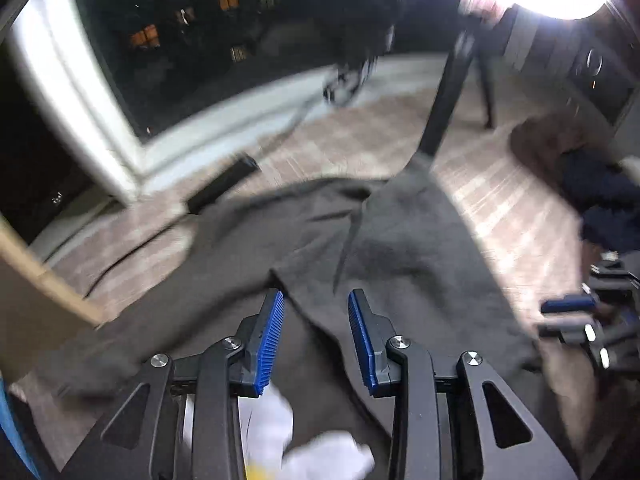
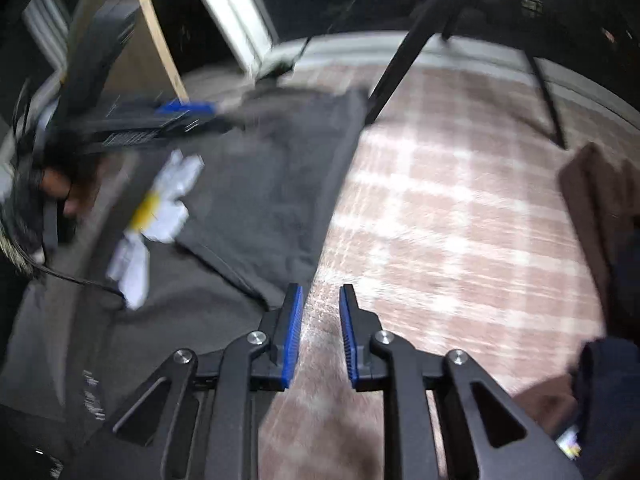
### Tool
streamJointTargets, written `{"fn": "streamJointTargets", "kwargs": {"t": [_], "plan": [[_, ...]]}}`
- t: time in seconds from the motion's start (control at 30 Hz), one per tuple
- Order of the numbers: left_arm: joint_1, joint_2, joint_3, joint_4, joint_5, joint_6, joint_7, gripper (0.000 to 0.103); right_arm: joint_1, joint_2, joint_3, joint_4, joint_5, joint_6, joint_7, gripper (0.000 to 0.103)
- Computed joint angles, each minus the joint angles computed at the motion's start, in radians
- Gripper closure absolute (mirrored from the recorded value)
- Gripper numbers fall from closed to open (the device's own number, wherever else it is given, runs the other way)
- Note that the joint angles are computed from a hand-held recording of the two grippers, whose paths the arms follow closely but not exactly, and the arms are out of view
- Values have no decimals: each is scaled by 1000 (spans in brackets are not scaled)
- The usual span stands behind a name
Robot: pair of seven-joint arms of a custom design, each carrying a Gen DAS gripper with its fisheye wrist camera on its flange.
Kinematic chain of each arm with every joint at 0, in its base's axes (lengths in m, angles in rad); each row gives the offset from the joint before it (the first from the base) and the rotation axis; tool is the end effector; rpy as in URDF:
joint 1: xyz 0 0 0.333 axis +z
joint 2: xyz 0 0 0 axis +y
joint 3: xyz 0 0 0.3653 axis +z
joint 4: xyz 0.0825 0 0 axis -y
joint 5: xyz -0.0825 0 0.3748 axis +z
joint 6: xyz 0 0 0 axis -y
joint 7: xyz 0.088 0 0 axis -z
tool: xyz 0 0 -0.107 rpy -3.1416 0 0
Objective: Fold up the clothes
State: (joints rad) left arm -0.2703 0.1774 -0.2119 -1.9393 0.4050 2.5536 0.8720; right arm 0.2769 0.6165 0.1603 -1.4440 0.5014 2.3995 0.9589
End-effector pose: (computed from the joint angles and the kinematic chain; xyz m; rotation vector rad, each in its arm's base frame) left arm 0.5617 -0.2910 0.4958 -1.8880 2.0046 -0.5337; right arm 0.7052 0.3007 0.4137 -2.3124 1.0946 0.0760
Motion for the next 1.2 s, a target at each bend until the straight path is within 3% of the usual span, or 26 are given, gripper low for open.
{"fn": "streamJointTargets", "kwargs": {"t": [0.17, 0.3, 0.43, 0.57, 0.73, 0.8, 0.87, 0.97, 1.2], "plan": [[-26, -250, -37, -189, -21, -9, -61, 67, -69, -145, 20, -161, 86, -73, -81, 82], [-78, -411, -75, -344, -146, -24, -104, 65, -88, -269, 7, -359, 185, -139, -134, 68], [-155, -516, -122, -465, -256, -50, -211, 65, -47, -326, -12, -501, 234, -98, -123, 68], [-243, -598, -178, -539, -310, -73, -321, 65, 17, -379, -22, -605, 182, 35, -135, 69], [-307, -718, -255, -537, -265, -207, -462, 65, 44, -567, -67, -784, 1, 120, -23, 70], [-332, -766, -285, -525, -257, -259, -527, 65, 17, -666, -89, -841, 72, 75, -49, 69], [-356, -784, -307, -511, -248, -296, -569, 63, 0, -779, -124, -924, 162, 1, -108, 66], [-383, -767, -358, -483, -226, -329, -638, 62, 4, -882, -118, -1065, 172, 22, -95, 66], [-413, -509, -427, -396, -78, -192, -713, 62, 81, -916, -101, -1220, 253, 85, -138, 66]]}}
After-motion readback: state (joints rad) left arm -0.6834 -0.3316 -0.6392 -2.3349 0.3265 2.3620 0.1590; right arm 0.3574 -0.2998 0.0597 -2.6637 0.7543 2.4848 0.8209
